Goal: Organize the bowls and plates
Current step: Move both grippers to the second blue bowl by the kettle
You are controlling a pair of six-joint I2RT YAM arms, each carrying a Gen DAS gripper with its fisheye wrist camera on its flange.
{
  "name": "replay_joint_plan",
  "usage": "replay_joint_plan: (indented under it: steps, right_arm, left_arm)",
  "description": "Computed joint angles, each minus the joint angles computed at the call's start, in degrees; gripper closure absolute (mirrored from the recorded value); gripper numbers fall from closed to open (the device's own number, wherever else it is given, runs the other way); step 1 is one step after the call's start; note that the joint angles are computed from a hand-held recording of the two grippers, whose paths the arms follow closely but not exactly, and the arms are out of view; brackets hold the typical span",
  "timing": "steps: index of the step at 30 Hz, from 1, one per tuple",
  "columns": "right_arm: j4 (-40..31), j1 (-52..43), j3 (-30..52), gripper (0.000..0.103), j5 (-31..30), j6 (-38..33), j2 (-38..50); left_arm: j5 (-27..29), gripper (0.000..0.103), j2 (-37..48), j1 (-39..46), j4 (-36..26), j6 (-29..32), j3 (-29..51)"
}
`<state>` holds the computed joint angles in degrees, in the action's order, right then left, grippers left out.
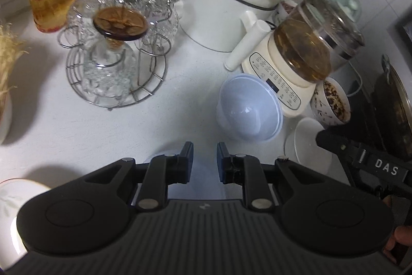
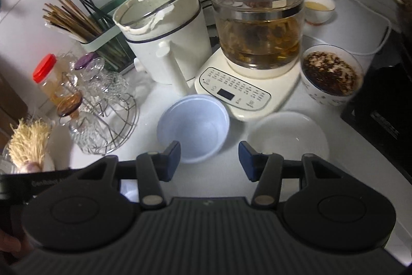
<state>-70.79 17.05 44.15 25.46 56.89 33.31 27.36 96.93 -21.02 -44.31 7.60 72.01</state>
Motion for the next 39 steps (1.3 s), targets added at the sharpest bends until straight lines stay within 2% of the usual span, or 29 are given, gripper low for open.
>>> replay_joint_plan:
  steps: [3, 4, 8, 13, 16, 19, 31, 39]
  right_arm:
    - [7.8, -15.0, -2.8, 0.052, -9.3, -13.7, 0.4]
    - [9.7, -18.5, -3.5, 0.056, -11.9, -16.7, 1.1]
    - [15.4, -29.4, -5.8, 0.062, -20.5, -26.8, 4.7]
    - [20.3, -36.5, -6.9, 0.07, -24.4, -34.0, 11.1]
    - [22.6, -39.5, -7.4, 0.071, -26.8, -37.1, 14.2]
    - [24.2, -41.4, -7.6, 0.073, -28.4, -39.3, 16.9]
    - [28.1, -46.0, -7.6, 0.089, -32.3, -45.1, 24.3]
    - [28.7, -47.4, -7.7, 0.092, -34.9, -45.3, 25.9]
  left_arm:
    - [-0.4, 0.06, 2.7, -2.5, 2.6, -2.3, 1.2]
    - [-1.0, 0.056, 3.5, -3.5, 3.4, -2.9, 1.9]
    - [-1.3, 0.056, 8.9, -5.9, 2.5, -4.3, 6.8]
    - [-3.6, 0.057, 14.7, -7.9, 1.8, -5.4, 12.5]
    - [-3.8, 0.057, 17.8, -8.2, 0.3, -6.1, 15.7]
    - [-4.4, 0.058, 19.4, -8.9, 0.5, -6.8, 16.8]
    - [-4.6, 0.091, 23.1, -11.3, 0.8, -9.5, 19.1]
    - [-5.4, 0.094, 23.1, -11.6, 1.8, -11.0, 18.7]
